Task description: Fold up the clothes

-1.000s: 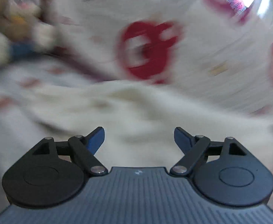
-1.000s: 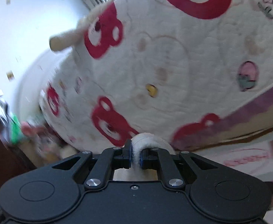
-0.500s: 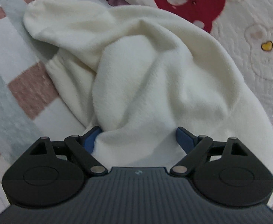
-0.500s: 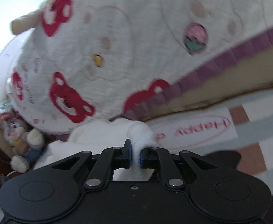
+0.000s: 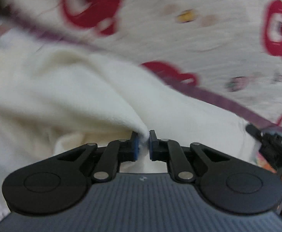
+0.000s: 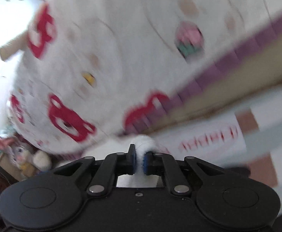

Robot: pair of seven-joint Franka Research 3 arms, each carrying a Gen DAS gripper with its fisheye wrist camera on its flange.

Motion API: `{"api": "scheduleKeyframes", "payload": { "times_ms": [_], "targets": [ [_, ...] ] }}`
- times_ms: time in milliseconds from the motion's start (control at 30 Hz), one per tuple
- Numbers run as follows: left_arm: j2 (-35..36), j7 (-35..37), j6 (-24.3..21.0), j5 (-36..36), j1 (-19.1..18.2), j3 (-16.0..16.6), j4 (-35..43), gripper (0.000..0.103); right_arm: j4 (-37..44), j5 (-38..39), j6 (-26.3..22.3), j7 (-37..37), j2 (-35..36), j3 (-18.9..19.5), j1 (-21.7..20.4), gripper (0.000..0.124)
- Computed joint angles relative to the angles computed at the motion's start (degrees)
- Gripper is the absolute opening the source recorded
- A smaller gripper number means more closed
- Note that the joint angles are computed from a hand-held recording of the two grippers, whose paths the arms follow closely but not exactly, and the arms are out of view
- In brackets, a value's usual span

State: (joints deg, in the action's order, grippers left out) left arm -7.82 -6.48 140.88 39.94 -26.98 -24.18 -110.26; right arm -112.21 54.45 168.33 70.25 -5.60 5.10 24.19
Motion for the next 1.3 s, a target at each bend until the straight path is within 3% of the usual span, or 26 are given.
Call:
{"api": "scheduleKeyframes", "payload": {
  "times_ms": [33, 133, 267, 333, 400, 467, 567, 767, 833, 933, 1033, 1167, 1300],
  "targets": [
    [0.69, -0.56, 0.33, 1.60, 0.08, -0.39, 1.64, 0.009, 0.43, -1.12, 1.36, -0.21, -0.92, 0.32, 0.04, 0.009],
    [0.73, -1.50, 7.81, 3.41, 0.16, 0.04, 3.40, 0.007, 1.50, -2.86, 5.19, -1.02, -4.03, 0.28, 0.62, 0.009],
    [-0.59, -6.10, 13.48, 10.43, 1.06, -1.47, 4.63, 0.007, 0.39, -14.70, 3.98, 2.53, -9.92, 1.16, -2.13, 0.010],
    [-0.60, -5.39, 12.06, 8.75, 0.53, -1.88, 3.88, 0.007, -0.35, -29.82, 0.36, 10.94, -11.64, 5.97, -9.94, 0.019],
    [0.05, -2.80, 9.49, 3.59, -0.60, -1.61, 3.01, 0.007, 0.53, -46.21, -7.69, 18.09, -11.55, 11.34, -18.36, 0.071],
    [0.94, -1.56, 8.93, -1.96, -1.40, -0.73, 0.08, 0.007, -0.72, -59.24, -13.61, 25.95, -10.93, 15.56, -24.35, 0.072],
    [0.73, -2.52, 12.40, -7.79, -1.88, 0.47, -5.81, 0.008, -5.58, -68.23, -19.60, 35.25, -11.72, 17.52, -27.26, 0.072],
    [-3.17, -3.97, 17.61, -13.66, -1.55, 0.85, -13.05, 0.011, -23.56, -67.07, -17.72, 44.86, -24.40, 12.15, -21.92, 0.072],
    [-3.40, -3.27, 16.90, -14.05, -1.33, 0.25, -12.98, 0.011, -28.67, -66.21, -18.13, 42.00, -28.98, 9.80, -18.65, 0.072],
    [-4.03, -0.72, 14.85, -15.68, -2.18, -0.30, -12.96, 0.011, -35.28, -68.30, -18.55, 37.96, -35.86, 10.56, -17.09, 0.072],
    [-5.07, -0.10, 13.93, -17.41, -2.89, -0.76, -14.12, 0.015, -40.49, -65.75, -20.98, 33.45, -42.14, 9.81, -12.44, 0.073],
    [-6.41, -1.39, 14.12, -18.87, -3.07, -1.26, -16.33, 0.017, -41.14, -60.16, -24.40, 29.54, -42.87, 9.23, -8.23, 0.073],
    [-8.03, -1.85, 12.81, -19.78, -3.45, -1.72, -17.62, 0.022, -40.38, -58.07, -23.71, 26.65, -42.17, 10.20, -6.13, 0.073]
  ]
}}
